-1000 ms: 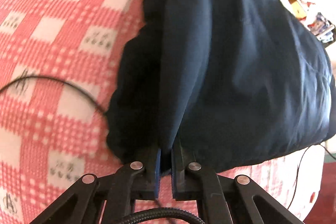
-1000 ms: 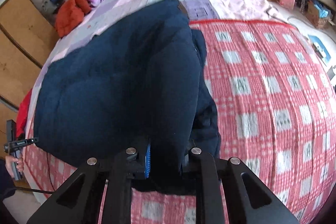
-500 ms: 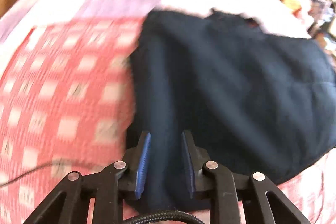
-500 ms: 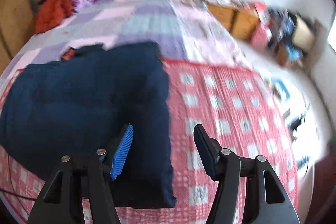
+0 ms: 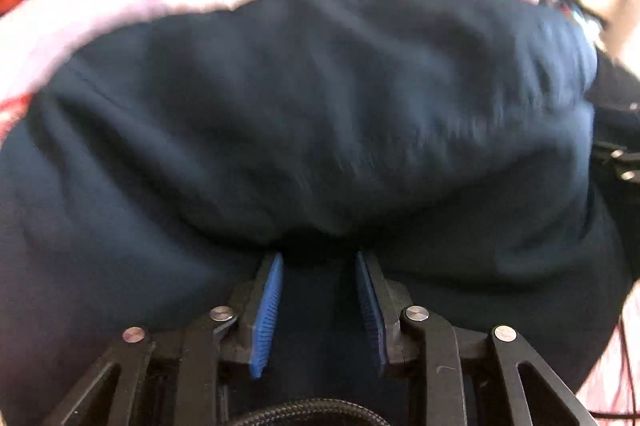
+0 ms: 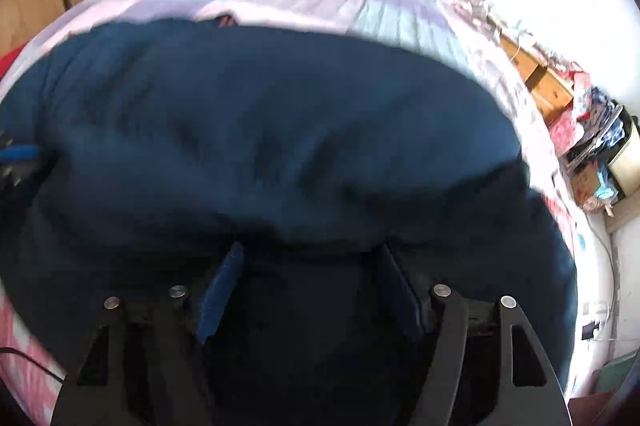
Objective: Fold large clothes
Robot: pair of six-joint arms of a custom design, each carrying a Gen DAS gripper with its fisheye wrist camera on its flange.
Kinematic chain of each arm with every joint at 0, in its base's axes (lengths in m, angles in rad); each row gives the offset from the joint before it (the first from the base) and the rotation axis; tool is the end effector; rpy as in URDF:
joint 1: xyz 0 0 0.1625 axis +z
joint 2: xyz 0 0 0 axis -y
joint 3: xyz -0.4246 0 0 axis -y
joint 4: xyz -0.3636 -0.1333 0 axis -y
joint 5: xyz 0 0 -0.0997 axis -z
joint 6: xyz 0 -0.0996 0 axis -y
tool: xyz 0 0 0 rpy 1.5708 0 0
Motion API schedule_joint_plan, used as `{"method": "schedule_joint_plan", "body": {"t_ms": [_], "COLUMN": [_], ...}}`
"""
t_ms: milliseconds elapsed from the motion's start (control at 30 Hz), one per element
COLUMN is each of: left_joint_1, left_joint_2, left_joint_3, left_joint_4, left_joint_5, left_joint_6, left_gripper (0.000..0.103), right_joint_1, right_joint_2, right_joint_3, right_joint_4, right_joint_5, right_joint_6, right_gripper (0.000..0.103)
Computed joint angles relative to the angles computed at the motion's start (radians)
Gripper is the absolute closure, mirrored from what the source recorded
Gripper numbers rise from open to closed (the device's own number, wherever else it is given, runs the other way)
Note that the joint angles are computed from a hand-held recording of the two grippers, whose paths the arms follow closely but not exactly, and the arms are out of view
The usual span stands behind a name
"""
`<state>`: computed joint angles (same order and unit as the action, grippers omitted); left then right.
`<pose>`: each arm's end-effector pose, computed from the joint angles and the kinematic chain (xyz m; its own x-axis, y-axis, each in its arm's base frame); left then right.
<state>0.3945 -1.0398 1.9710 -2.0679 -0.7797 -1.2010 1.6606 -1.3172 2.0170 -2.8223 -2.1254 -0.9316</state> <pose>-0.3767 -0.3779 0.1314 -0.7788 -0.0490 -0.6253 0.3082 0.8384 -0.4495 0.1266 -0.5046 0.3195 -0.4586 -0.5622 0.6882 -0.7450 0.6654 0.0473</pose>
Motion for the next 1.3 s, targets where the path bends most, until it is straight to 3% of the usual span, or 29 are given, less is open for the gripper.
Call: {"method": "schedule_joint_plan", "body": {"t_ms": [133,233,267,333,400,467,567,667,767,867,1067,1200,1300], "left_joint_1": [0.026,0.056,0.081,0.148,0.152,0.151,0.151,0.186,0.216,0.222,0.193,0.194,0.195], "left_joint_2": [0.015,0.063,0.097,0.157,0.179,0.16,0.068,-0.032,-0.048,-0.016,0.11,0.146,0.147], "left_joint_3": [-0.046,-0.114,-0.151,-0.232,-0.229,-0.191,-0.124,-0.072,-0.107,-0.189,-0.319,-0.334,-0.324], "left_joint_4": [-0.08,-0.122,-0.131,-0.074,-0.029,0.007,0.181,0.285,0.439,0.529,0.505,0.456,0.455], "left_joint_5": [0.037,0.077,0.094,0.092,0.08,0.129,0.184,0.17,0.163,0.128,0.11,0.094,0.091], "left_joint_6": [0.056,0.143,0.18,0.205,0.157,0.141,-0.031,-0.174,-0.225,-0.29,-0.206,-0.205,-0.249], "left_gripper": [0.068,0.066,0.063,0.062,0.055,0.055,0.055,0.055,0.055,0.056,0.051,0.05,0.045], "right_joint_1": [0.003,0.008,0.013,0.034,0.039,0.017,-0.023,-0.069,-0.101,-0.057,0.022,0.063,0.05], "right_joint_2": [0.019,-0.01,-0.001,0.071,0.135,0.155,0.142,0.149,0.144,0.168,0.161,0.218,0.252], "right_joint_3": [-0.05,-0.034,-0.027,-0.069,-0.13,-0.167,-0.175,-0.244,-0.3,-0.267,-0.219,-0.195,-0.208], "right_joint_4": [0.057,0.024,-0.021,-0.039,0.002,0.011,-0.075,-0.06,0.009,-0.094,-0.008,-0.061,-0.082], "right_joint_5": [0.013,0.061,0.077,0.038,0.007,0.017,0.006,-0.032,-0.022,-0.091,0.05,0.0,-0.006], "right_joint_6": [0.044,0.029,0.01,0.033,0.095,0.114,0.091,0.096,0.13,0.091,0.106,0.1,0.112], "right_gripper": [0.029,0.029,0.029,0.029,0.029,0.029,0.029,0.029,0.029,0.029,0.029,0.016,0.013]}}
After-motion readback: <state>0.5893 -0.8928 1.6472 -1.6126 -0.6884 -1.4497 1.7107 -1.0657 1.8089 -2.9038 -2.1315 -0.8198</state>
